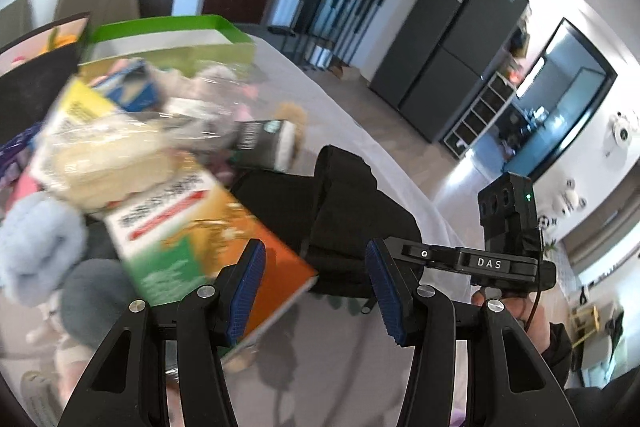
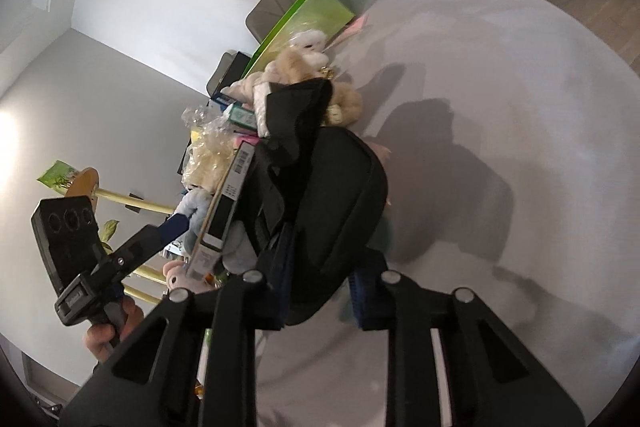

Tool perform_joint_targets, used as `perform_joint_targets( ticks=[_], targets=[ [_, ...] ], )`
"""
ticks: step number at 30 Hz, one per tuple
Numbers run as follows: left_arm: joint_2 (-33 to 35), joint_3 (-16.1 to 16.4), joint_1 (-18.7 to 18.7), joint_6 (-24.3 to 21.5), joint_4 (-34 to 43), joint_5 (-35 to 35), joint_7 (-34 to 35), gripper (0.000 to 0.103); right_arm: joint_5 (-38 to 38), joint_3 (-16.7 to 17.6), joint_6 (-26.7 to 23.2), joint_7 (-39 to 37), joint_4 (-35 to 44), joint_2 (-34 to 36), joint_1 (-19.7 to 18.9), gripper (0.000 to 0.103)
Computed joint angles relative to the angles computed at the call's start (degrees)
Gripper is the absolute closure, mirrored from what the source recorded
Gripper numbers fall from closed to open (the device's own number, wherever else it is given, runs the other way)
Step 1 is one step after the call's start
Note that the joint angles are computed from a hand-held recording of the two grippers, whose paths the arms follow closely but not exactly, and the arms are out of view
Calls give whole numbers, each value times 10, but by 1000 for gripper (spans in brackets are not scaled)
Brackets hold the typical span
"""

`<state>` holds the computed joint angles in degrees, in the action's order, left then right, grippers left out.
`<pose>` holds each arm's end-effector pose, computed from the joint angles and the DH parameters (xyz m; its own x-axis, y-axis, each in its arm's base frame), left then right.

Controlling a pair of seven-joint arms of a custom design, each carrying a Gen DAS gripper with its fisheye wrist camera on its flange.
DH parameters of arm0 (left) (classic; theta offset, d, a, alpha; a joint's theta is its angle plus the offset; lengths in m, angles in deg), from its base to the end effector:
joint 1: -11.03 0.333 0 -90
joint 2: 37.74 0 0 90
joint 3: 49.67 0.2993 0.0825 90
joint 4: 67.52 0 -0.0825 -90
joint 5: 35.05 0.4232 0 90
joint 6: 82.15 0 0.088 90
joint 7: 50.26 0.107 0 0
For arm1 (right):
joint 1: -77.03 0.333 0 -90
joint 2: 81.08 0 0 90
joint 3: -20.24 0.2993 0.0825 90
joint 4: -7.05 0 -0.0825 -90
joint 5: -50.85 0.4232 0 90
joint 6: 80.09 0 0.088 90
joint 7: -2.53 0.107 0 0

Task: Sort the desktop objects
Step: 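Close both tools on the black padded cushion in the pile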

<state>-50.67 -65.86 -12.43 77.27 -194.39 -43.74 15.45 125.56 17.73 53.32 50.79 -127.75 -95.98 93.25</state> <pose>0.4404 -0.3670 0.5292 -0.2806 -0.8902 0.3588 -0.7915 0.0033 -0.6111 0.5088 0.1409 0.4316 0.2671 -0.5826 -0.7676 -0.9100 0.1098 -0.3999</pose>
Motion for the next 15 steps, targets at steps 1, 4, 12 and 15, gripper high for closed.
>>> perform_joint_targets(
  ticks=[1, 4, 12, 15],
  targets=[
    [11, -3, 0, -4, 11, 5, -1, 51, -3, -5, -5, -4, -7, -4, -5, 80],
    [56, -13, 0, -21, 54, 23, -7, 51, -9, -18, -16, -14, -24, -14, -18, 80],
    [131, -24, -6, -76, 131, 114, -77, 50, -44, -25, 35, -27, -52, -38, -40, 68],
    [145, -21, -9, -93, 150, 159, -120, 50, -60, -26, 63, -35, -59, -49, -39, 59]
  ],
)
